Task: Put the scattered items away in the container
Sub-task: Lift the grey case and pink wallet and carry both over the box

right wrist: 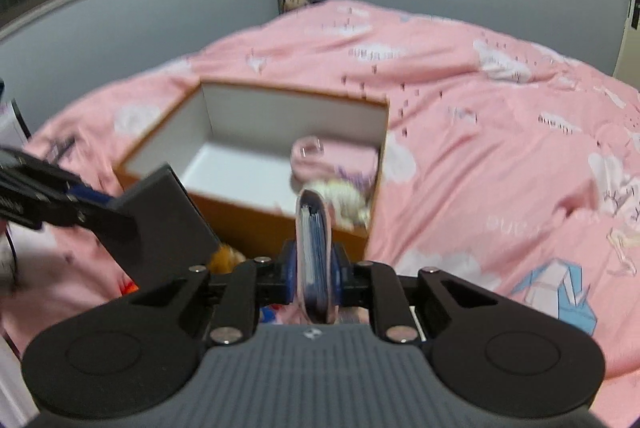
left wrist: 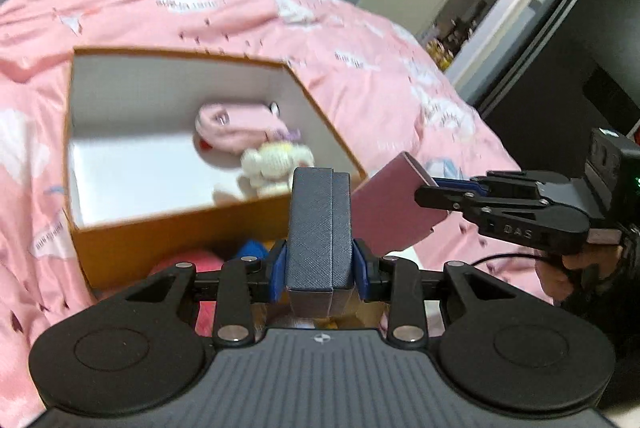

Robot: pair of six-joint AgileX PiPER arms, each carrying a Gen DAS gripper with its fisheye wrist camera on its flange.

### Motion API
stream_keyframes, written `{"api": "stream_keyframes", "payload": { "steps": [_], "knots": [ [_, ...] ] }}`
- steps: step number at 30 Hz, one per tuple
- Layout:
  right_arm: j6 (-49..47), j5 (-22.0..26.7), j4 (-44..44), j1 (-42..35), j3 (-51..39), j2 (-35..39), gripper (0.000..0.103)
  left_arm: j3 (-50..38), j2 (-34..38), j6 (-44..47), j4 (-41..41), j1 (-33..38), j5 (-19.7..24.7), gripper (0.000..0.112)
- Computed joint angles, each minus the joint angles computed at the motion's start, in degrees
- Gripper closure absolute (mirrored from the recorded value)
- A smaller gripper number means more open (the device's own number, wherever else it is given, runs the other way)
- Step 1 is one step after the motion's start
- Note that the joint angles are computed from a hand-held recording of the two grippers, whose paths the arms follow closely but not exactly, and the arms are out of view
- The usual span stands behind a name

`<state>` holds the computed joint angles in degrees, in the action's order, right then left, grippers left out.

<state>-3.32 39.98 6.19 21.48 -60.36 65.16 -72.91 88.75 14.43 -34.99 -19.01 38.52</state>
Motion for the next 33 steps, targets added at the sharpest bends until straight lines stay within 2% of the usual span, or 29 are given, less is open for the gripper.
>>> {"api": "stream_keyframes", "payload": {
  "steps": [8,10,13,18,21,29,33],
  "knots": [
    [1.27,-9.88,4.61,2.57,-5.16,4.02,0.085,-4.1,-0.29,-10.45,11.82,-0.83,-7.19,0.074],
    [-0.36,-11.93,7.44,2.52,-6.85,5.75,0.085,-5.55,0.19,-16.18,17.93,-1.44,-8.26,0.074],
    [-0.4,-14.98,9.29,3.2,-9.54,9.41,0.085,-8.0,2.07,-29.93,31.66,-2.88,-8.83,0.074],
    [10.42,-18.75,1.87,6.27,-13.31,17.23,0.085,-11.24,6.28,-42.24,44.06,-3.74,-6.54,0.074],
    [12.45,-18.73,2.68,7.14,-14.54,21.19,0.085,-13.15,9.24,-47.03,50.28,-4.46,-3.85,0.074],
    [9.13,-17.2,13.05,7.47,-15.62,28.25,0.085,-14.22,12.86,-48.86,54.24,-4.46,1.05,0.074],
    [6.82,-16.8,18.35,7.29,-15.61,30.59,0.085,-14.99,14.45,-46.51,52.05,-4.06,2.7,0.074]
  ]
}}
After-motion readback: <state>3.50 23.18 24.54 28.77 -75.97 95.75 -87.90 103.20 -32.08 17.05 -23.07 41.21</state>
